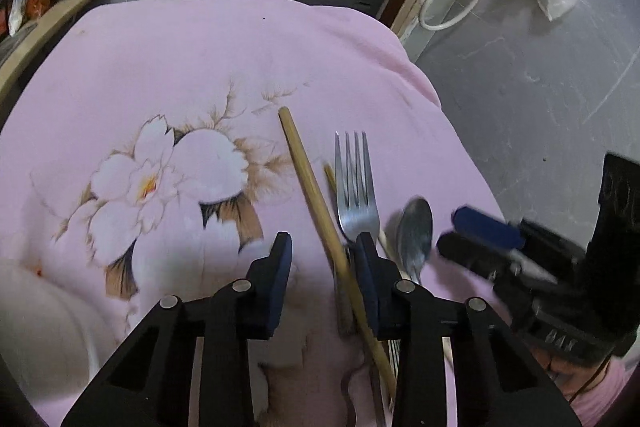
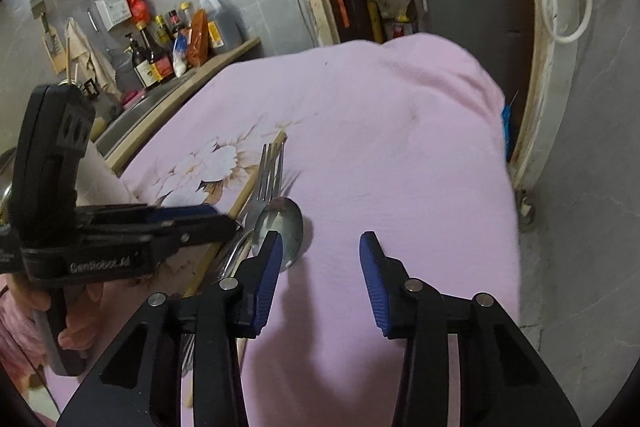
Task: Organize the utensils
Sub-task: 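Grasp the thick wooden chopstick with the left tool while the right tool grasps the silver spoon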
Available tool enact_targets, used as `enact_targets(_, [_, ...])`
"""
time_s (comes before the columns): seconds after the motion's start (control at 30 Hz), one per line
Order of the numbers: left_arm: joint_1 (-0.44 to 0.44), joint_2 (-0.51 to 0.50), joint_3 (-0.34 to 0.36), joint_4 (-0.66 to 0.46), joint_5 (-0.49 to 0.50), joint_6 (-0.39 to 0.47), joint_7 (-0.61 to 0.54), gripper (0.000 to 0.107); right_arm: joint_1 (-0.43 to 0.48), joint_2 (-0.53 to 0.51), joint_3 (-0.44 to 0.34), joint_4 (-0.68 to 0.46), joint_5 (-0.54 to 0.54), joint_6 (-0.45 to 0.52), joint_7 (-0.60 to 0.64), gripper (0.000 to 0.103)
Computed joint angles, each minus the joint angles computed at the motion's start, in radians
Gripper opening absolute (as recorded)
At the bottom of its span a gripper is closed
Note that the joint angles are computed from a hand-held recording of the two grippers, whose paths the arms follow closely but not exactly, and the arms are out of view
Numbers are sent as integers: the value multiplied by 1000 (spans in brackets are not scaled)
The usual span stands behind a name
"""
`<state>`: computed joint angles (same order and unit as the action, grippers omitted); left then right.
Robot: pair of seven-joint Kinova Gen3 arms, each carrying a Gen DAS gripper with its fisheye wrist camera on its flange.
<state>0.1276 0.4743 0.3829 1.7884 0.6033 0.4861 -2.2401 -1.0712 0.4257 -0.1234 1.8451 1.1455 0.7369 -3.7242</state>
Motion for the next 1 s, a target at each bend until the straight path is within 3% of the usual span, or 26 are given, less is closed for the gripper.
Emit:
enact_targets(0.23, [41,47,-35,-91,-36,53,78,27,-2,21,-1,-47,-53,13,103,38])
enact_targets(0.33, [65,47,-58,-107,-68,65,120,11,-9,32,6,-67,-74,20,136,38])
enact_targets(0.4, [51,53,-51,-111,-68,77,126,10,-14,34,12,-75,-86,22,156,39])
enact_targets(0.57, [34,33,-54,-82,-67,78,131,5,-25,53,18,-114,-126,43,223,39])
enact_targets(1.0, [20,-53,-59,25,-82,42,110,5,-62,135,58,-256,-258,171,442,38])
